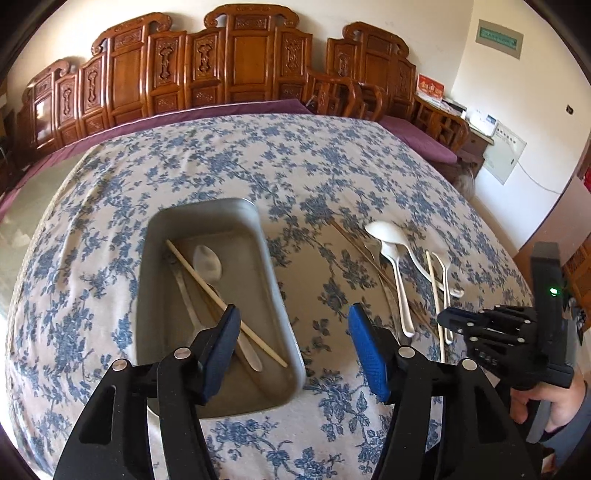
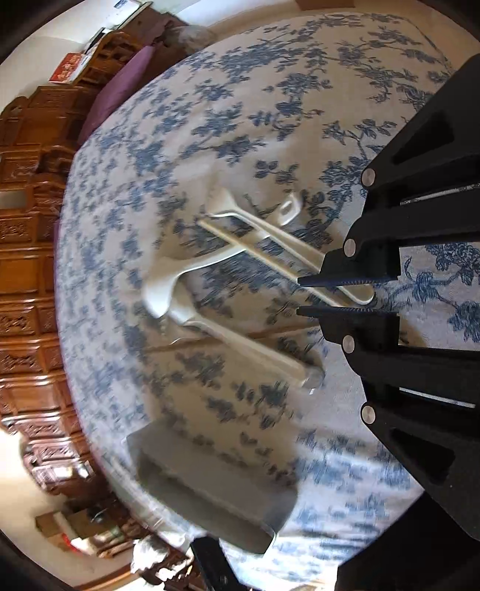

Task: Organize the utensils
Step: 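Grasp another wooden chopstick from the pile with the right gripper, then grasp a white plastic spoon with the left gripper while the right gripper holds the chopstick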

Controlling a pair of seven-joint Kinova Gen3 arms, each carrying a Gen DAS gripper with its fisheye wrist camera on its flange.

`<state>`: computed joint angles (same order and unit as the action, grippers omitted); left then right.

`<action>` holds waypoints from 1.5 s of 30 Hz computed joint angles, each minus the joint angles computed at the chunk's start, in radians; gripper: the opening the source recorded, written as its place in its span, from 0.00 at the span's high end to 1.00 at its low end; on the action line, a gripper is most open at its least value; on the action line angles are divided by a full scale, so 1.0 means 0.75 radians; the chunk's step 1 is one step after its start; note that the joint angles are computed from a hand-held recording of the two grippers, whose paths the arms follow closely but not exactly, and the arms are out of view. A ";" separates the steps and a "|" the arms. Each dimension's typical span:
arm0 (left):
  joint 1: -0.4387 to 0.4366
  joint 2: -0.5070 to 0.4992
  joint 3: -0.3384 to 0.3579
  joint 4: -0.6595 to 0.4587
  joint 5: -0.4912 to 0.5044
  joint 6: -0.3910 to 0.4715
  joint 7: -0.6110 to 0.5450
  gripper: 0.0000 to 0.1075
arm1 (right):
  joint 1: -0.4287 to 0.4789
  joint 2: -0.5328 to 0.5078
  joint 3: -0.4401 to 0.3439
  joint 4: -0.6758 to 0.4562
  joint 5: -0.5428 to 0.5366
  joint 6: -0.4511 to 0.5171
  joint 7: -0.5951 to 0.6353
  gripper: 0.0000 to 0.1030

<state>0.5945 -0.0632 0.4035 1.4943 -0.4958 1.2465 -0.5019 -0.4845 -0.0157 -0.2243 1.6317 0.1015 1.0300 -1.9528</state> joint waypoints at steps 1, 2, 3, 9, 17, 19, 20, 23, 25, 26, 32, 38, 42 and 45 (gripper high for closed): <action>0.005 0.008 0.007 -0.003 -0.011 0.005 0.003 0.46 | 0.002 0.008 0.003 -0.006 -0.012 0.008 0.000 0.89; 0.013 0.017 0.014 -0.008 -0.022 0.013 0.005 0.46 | 0.003 0.012 0.005 -0.008 -0.018 0.011 -0.004 0.88; 0.025 0.030 0.020 -0.017 -0.033 0.022 0.004 0.46 | -0.002 0.016 0.001 -0.013 -0.006 0.018 -0.013 0.88; 0.074 0.053 0.002 -0.034 -0.047 0.024 0.009 0.46 | -0.050 0.060 -0.014 -0.068 0.090 0.093 -0.113 0.85; 0.116 0.062 -0.005 -0.044 -0.072 0.041 0.023 0.46 | -0.081 0.102 0.008 -0.119 0.126 0.138 -0.215 0.88; 0.118 0.058 -0.008 -0.042 -0.070 0.039 0.027 0.46 | -0.082 0.106 0.012 -0.127 0.122 0.144 -0.234 0.90; 0.119 0.055 -0.009 -0.041 -0.070 0.038 0.031 0.46 | -0.086 0.109 0.012 -0.132 0.129 0.150 -0.244 0.91; 0.114 0.050 -0.010 -0.037 -0.066 0.032 0.027 0.46 | -0.097 0.113 0.011 -0.144 0.155 0.164 -0.263 0.93; 0.112 0.044 -0.007 -0.036 -0.069 0.029 0.026 0.46 | -0.097 0.112 0.013 -0.149 0.153 0.168 -0.265 0.94; 0.110 0.041 -0.006 -0.035 -0.069 0.027 0.025 0.46 | -0.100 0.108 0.012 -0.151 0.160 0.169 -0.268 0.94; 0.094 0.022 0.007 -0.028 -0.070 0.013 0.026 0.46 | -0.091 0.073 0.009 -0.170 0.152 0.165 -0.256 0.94; 0.099 0.035 0.027 -0.042 -0.078 0.016 0.018 0.46 | -0.047 -0.021 0.005 -0.182 0.118 0.135 -0.154 0.94; 0.116 0.047 0.023 -0.061 -0.072 -0.002 0.006 0.46 | 0.010 -0.095 0.021 -0.162 0.059 0.106 -0.054 0.94; 0.139 0.078 0.025 -0.102 -0.091 0.011 -0.001 0.51 | 0.062 -0.147 0.040 -0.134 -0.004 0.085 0.033 0.94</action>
